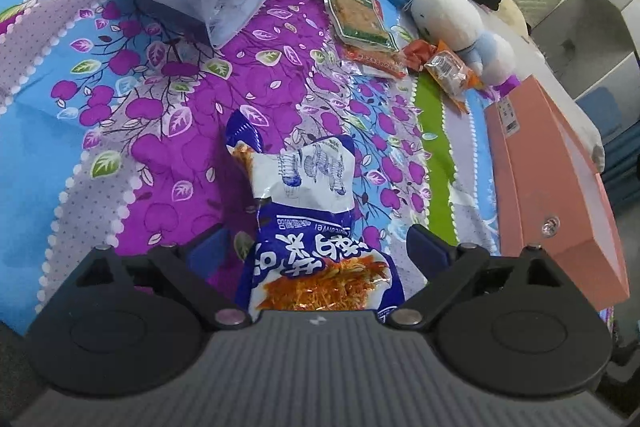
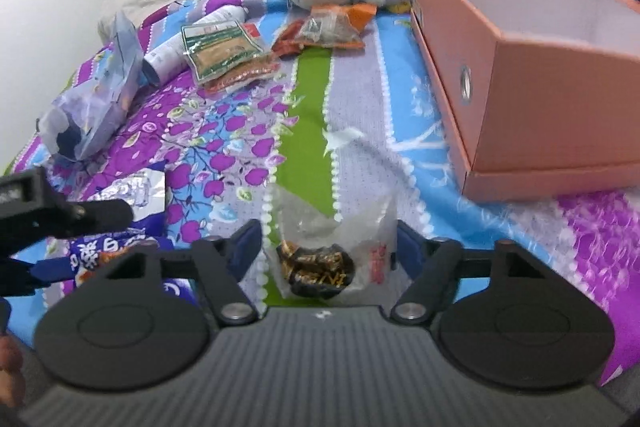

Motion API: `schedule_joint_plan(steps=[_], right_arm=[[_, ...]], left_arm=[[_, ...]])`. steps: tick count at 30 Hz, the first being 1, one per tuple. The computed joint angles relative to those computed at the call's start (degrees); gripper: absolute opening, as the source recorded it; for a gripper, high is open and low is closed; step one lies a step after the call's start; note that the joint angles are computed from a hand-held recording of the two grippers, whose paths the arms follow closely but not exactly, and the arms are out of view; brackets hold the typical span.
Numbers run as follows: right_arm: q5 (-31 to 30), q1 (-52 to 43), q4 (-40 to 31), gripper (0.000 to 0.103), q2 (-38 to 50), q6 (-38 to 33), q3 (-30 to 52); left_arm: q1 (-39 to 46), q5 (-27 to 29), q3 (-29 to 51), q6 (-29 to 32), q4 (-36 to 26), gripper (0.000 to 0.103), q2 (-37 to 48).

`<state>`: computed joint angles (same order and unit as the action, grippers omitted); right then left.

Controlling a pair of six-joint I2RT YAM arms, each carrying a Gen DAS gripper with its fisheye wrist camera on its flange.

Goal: Organize snacks

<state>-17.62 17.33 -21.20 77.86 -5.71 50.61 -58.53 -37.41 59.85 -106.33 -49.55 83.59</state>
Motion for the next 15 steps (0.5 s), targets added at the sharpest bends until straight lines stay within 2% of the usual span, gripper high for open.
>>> schedule_joint_plan(steps=[15], right_arm=[[-2.2,-2.1,-0.7,0.059,0.5,-5.2,0.5]], left_arm=[[3.3,-0.2,3.5,6.8,-0.8,0.092,6.9]])
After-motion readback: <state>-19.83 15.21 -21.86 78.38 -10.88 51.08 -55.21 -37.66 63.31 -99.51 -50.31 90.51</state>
